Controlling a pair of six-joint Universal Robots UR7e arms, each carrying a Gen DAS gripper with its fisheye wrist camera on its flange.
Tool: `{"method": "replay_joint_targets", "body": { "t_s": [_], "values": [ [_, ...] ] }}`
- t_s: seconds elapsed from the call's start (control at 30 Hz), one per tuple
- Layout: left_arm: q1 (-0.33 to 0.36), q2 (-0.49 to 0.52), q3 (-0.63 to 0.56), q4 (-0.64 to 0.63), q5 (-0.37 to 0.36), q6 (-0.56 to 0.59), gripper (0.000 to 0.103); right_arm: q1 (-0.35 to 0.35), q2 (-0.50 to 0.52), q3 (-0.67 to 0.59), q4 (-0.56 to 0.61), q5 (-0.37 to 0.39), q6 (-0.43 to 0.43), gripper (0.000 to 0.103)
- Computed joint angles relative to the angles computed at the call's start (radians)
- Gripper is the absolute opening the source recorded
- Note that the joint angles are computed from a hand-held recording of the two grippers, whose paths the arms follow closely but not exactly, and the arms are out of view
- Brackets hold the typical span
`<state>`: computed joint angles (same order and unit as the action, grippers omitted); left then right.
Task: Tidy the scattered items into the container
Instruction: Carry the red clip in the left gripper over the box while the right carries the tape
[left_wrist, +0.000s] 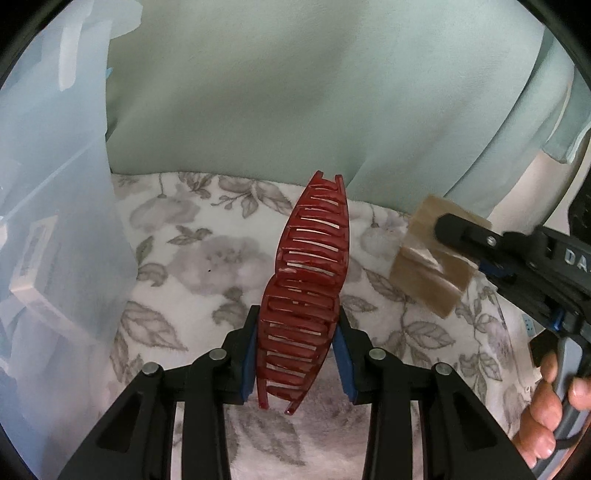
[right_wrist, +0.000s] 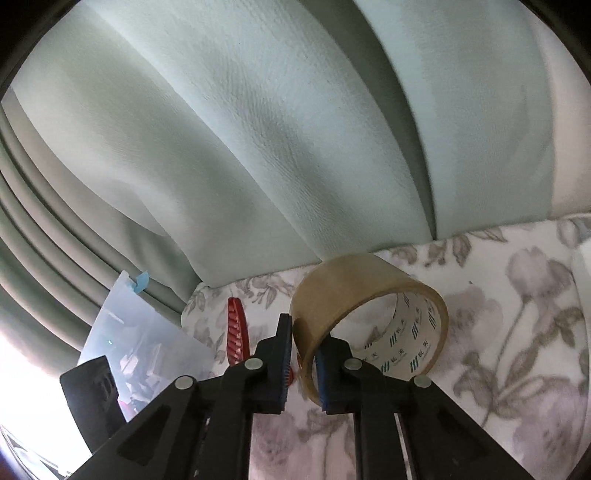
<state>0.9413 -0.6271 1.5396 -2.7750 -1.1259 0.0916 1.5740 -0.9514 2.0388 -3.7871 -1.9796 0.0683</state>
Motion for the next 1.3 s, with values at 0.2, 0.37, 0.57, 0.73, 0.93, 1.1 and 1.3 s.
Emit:
{"method": "replay_joint_targets", "body": {
  "t_s": [0.2, 0.37, 0.57, 0.73, 0.93, 1.1, 1.3],
  "values": [
    [-0.017, -0.028, 0.030, 0.028, 0.009, -0.033, 0.037, 0.028, 0.007, 0.057, -0.065, -0.027, 0.077, 0.012],
    [-0.033, -0.079, 0.074, 0.074, 0.000, -0.079, 0.037, 0.067, 0.007, 0.099, -0.106, -0.060, 0.156, 0.012],
    [-0.054, -0.161, 0.130, 0.101, -0.025, -0.115, 0.036, 0.144, 0.009, 0.140, -0.152, -0.130, 0.213, 0.011],
    [-0.059, -0.215, 0.151, 0.108, -0.056, -0.103, 0.036, 0.239, 0.014, 0.154, -0.180, -0.210, 0.233, 0.011],
    [-0.096, -0.328, 0.214, 0.106, -0.066, -0.106, 0.036, 0.357, -0.011, 0.177, -0.207, -0.305, 0.224, 0.011],
    [-0.121, -0.426, 0.278, 0.079, -0.068, -0.103, 0.036, 0.456, 0.009, 0.145, -0.211, -0.380, 0.200, 0.011],
    [-0.149, -0.546, 0.363, 0.036, -0.053, -0.095, 0.036, 0.560, 0.049, 0.090, -0.194, -0.470, 0.158, 0.011]
  ]
}}
